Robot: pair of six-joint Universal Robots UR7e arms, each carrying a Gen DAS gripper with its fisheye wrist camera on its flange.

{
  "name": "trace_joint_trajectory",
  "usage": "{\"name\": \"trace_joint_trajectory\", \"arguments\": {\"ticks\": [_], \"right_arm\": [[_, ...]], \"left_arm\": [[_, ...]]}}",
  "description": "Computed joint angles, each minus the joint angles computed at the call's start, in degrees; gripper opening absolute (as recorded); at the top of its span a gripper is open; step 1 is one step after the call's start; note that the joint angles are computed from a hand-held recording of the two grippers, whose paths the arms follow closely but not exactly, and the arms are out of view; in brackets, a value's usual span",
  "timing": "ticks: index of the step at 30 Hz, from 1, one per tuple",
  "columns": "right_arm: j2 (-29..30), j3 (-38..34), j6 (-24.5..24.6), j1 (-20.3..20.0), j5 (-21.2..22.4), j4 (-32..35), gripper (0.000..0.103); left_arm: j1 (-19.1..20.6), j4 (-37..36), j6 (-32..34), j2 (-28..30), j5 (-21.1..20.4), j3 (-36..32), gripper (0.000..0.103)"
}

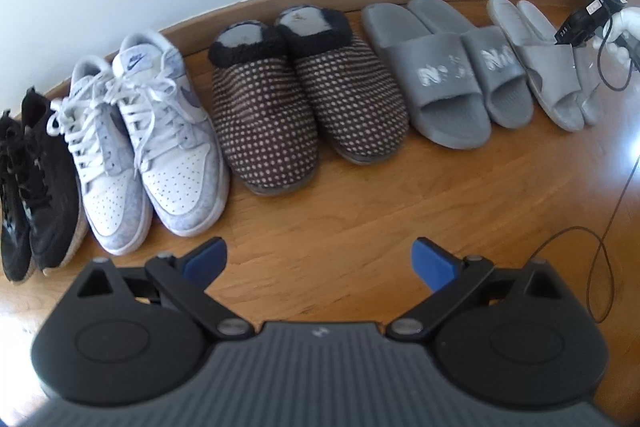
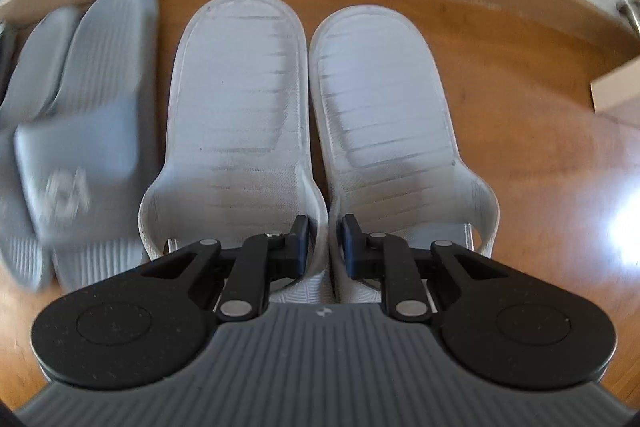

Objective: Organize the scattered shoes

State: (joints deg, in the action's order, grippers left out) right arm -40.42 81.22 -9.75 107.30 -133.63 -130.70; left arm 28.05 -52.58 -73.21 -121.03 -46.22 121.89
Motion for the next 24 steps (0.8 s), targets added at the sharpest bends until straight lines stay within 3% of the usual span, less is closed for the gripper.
{"name": "trace_joint_trajectory", "arguments": {"ticks": [4,7,9,10,11,13,15,18,22,24], "right_arm": [[4.7,-6.9,0.6,0.1,-0.7,1.7,0.016],[5.2,-7.0,0.5,0.3,-0.4,-1.8,0.018],[5.2,-5.2,0.6,1.6,-3.0,-9.7,0.035],[5.3,-4.4,0.4,2.2,-4.3,-12.6,0.059],[5.0,-2.4,-0.9,3.3,-6.3,-17.9,0.077],[5.2,0.8,-4.6,5.5,-9.4,-29.1,0.084],[2.6,6.0,-4.2,6.5,-4.0,-34.4,0.084],[-2.1,14.0,-2.9,8.5,0.6,-38.6,0.084],[-10.3,22.4,6.4,15.9,4.6,-34.6,0.085],[-14.3,24.4,13.4,20.5,4.2,-28.2,0.085]], "left_arm": [[0.9,0.6,-2.0,-0.6,-0.1,0.3,0.100],[0.7,2.6,-4.2,-1.2,-0.2,0.0,0.100],[0.0,5.3,-7.0,-1.6,-0.2,-0.4,0.100],[-1.1,7.4,-9.2,-2.0,-0.6,-0.8,0.100],[-2.2,9.4,-11.4,-2.4,-1.0,-1.2,0.100],[-4.5,13.4,-15.8,-3.2,-1.9,-2.0,0.100],[-8.9,18.5,-21.2,-4.1,-3.2,-2.8,0.100],[-17.5,27.1,-30.8,-3.9,-6.1,-5.4,0.100],[-27.6,34.4,-40.9,0.4,-11.2,-11.1,0.100],[-31.2,36.2,-44.1,3.3,-13.2,-14.0,0.100]]}}
